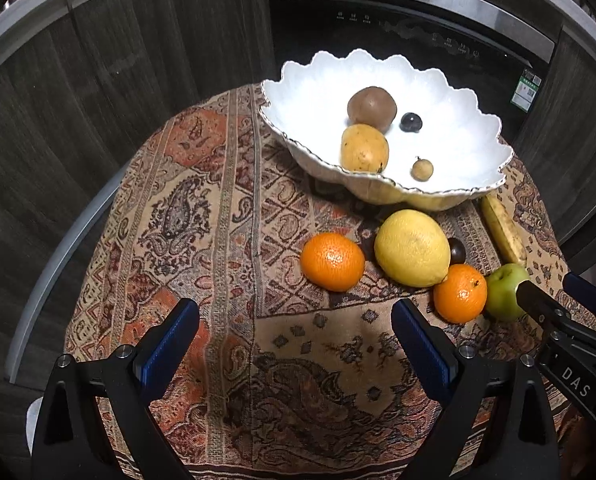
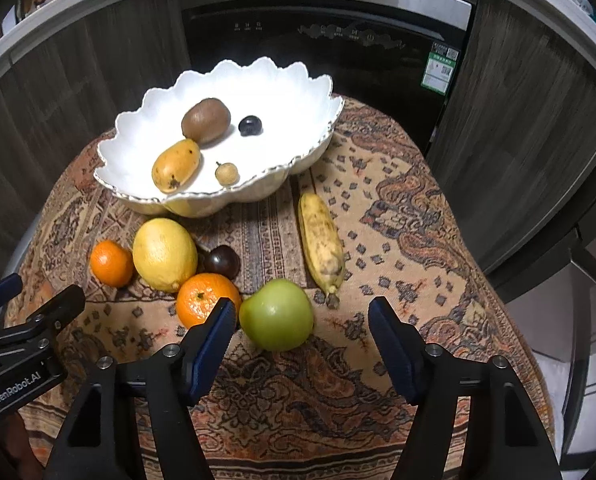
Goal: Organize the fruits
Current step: 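Grasp the green apple with the right tool while the left tool moves toward a tangerine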
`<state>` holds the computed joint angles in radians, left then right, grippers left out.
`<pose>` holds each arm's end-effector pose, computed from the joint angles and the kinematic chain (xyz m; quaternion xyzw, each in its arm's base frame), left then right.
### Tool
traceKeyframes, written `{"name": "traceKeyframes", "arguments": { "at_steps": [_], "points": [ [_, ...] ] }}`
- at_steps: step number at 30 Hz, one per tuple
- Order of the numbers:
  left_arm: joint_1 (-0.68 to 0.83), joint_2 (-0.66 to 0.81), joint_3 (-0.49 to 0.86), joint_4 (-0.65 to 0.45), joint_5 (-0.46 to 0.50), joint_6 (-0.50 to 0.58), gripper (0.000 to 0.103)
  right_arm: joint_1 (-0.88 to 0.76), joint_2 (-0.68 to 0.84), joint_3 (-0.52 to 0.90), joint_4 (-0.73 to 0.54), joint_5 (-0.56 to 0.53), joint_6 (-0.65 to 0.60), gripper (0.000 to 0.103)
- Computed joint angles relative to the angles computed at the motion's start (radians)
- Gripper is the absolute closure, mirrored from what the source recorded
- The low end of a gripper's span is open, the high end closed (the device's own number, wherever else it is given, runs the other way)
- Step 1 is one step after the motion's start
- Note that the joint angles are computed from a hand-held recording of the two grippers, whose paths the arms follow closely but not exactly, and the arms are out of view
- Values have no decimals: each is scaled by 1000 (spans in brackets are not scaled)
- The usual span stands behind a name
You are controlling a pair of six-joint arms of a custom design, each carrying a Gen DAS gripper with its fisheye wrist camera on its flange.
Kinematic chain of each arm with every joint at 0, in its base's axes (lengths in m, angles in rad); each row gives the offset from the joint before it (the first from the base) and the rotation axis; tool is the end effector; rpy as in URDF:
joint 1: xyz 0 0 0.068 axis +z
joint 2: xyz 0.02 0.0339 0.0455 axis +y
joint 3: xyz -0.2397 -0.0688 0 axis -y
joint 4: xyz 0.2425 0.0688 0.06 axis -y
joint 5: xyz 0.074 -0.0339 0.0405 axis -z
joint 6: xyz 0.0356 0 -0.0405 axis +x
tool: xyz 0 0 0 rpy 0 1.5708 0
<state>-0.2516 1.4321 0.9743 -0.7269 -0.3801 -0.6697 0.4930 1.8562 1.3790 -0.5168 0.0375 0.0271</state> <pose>0.2660 -0.0547 0.1984 -0.2355 0.9352 0.0823 0.2512 0.3444 0.1835 0.1936 -0.2161 0.9339 0.0557 0.2794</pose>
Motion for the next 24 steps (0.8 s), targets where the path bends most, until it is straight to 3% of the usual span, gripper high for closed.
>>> {"name": "traceKeyframes", "arguments": {
  "at_steps": [24],
  "points": [
    [34, 53, -20, 64, 37, 34, 6, 1, 142, 66, 17, -48, 35, 42]
  ]
}}
